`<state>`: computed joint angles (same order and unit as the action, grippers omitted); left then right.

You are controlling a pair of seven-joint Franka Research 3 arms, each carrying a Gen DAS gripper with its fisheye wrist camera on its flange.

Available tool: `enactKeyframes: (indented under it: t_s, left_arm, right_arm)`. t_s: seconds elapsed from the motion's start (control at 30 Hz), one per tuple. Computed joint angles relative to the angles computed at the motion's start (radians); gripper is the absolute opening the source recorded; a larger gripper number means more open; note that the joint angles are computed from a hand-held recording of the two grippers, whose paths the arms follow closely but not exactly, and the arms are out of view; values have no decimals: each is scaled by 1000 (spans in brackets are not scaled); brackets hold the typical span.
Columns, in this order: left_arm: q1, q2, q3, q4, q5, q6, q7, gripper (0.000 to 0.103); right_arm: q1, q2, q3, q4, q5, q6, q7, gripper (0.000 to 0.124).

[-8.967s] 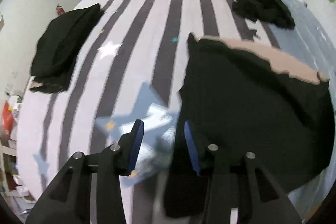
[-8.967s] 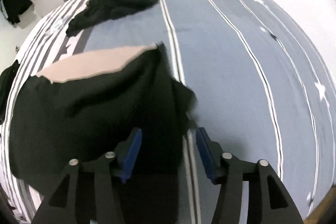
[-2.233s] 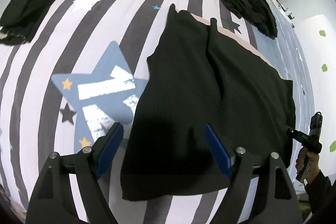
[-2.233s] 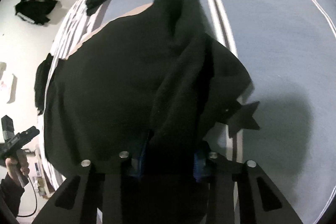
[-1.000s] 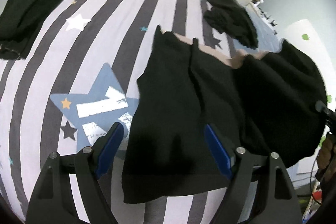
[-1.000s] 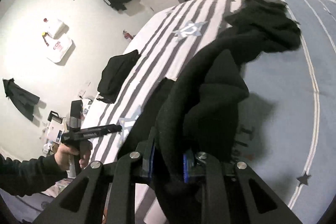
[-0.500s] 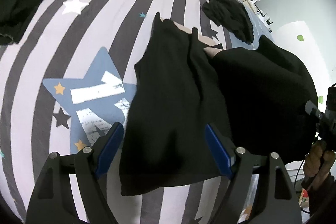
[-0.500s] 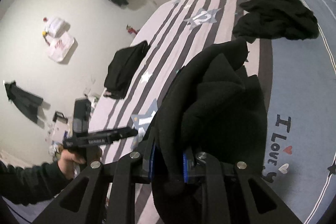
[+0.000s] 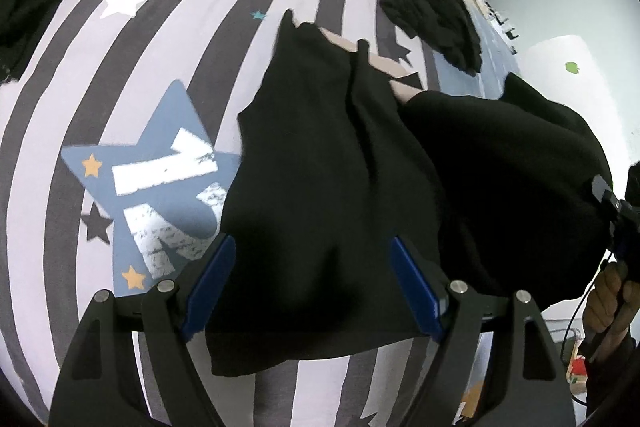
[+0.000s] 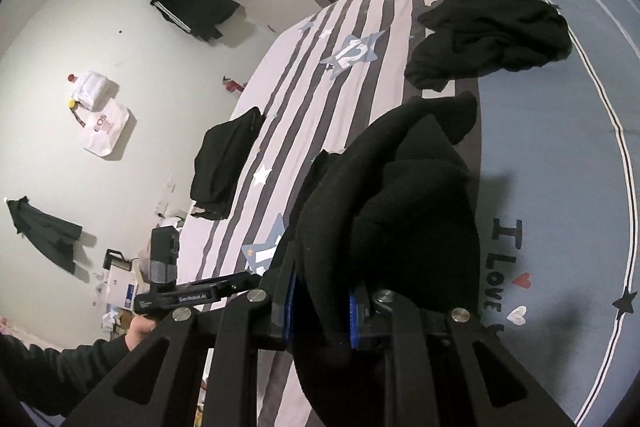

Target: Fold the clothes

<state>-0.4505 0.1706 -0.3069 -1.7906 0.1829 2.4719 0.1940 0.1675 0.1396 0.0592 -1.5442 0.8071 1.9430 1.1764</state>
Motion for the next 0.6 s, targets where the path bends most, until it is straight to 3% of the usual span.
enactKeyframes:
  t_s: [0.17,0.3,0.37,0.43,0.53,0.6]
  left_arm:
    - [33,24,8,56,-16,4,138,78]
    - [64,5,29,73,-6,-50,230,78]
    - [85,-48,37,7,-27,-44,242,76]
    - [109,-117,44,-89,-71,-29,248,76]
    - [125,-194,45,-200,-122,-11,261,76]
    - [127,-236,46,-260,-142,3,268,76]
  right_arm:
    - [67,20,37,18,-54,70,65,18]
    - [165,72,77,56,-165,166,187,20]
    - [224,124,91,98,-248,182,283,23]
    - [281,192,99,166,-336,158,384,34]
    - [293,221,123,178,-305,115,416,37]
    - [282,166,130,97,-259,174,373,39]
